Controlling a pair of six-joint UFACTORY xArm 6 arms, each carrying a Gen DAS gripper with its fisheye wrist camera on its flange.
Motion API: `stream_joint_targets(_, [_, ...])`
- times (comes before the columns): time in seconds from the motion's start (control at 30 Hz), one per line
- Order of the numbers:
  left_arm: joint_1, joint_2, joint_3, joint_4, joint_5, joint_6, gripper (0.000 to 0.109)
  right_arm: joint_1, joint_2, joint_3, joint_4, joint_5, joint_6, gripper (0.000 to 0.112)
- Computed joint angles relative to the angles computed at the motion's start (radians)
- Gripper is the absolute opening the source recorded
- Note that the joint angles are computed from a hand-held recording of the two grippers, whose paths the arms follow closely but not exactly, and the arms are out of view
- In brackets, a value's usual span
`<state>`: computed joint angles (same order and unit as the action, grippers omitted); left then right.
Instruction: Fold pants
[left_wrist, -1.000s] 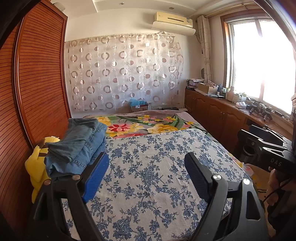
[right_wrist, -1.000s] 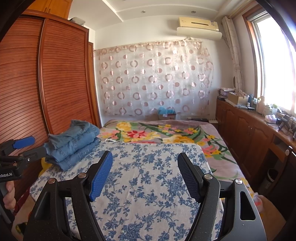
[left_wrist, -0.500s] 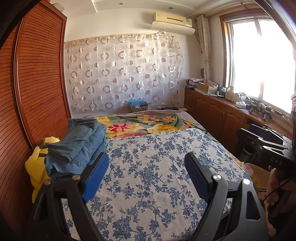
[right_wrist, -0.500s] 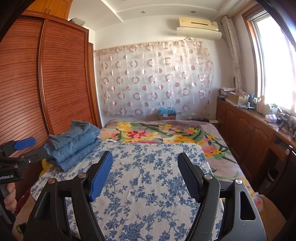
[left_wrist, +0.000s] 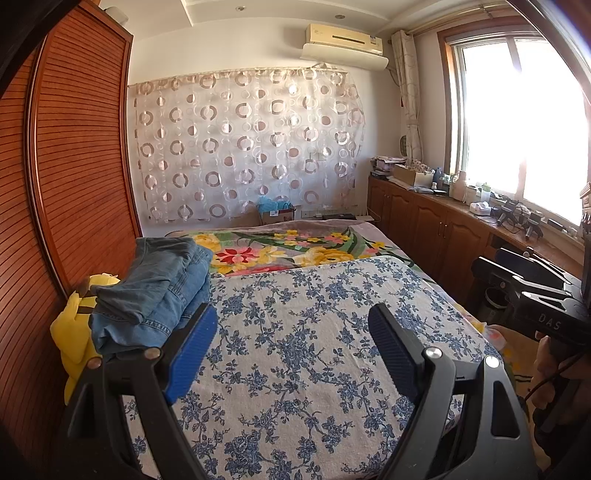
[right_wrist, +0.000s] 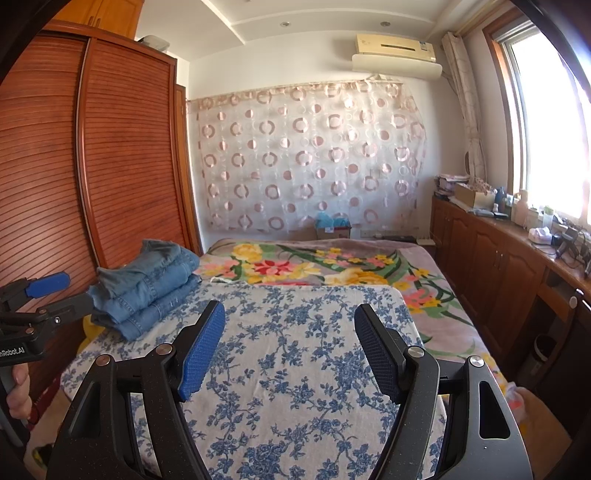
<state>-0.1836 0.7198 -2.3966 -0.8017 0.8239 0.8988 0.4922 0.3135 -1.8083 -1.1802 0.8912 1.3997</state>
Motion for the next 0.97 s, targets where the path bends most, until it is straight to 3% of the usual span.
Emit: stream_joint_targets(0.97, [0.001,0.013,-0.036,0.014,0.017,-0.020,0.085,-0.001,0.001,0.002,-0.003,-0.004,0.007,0.074])
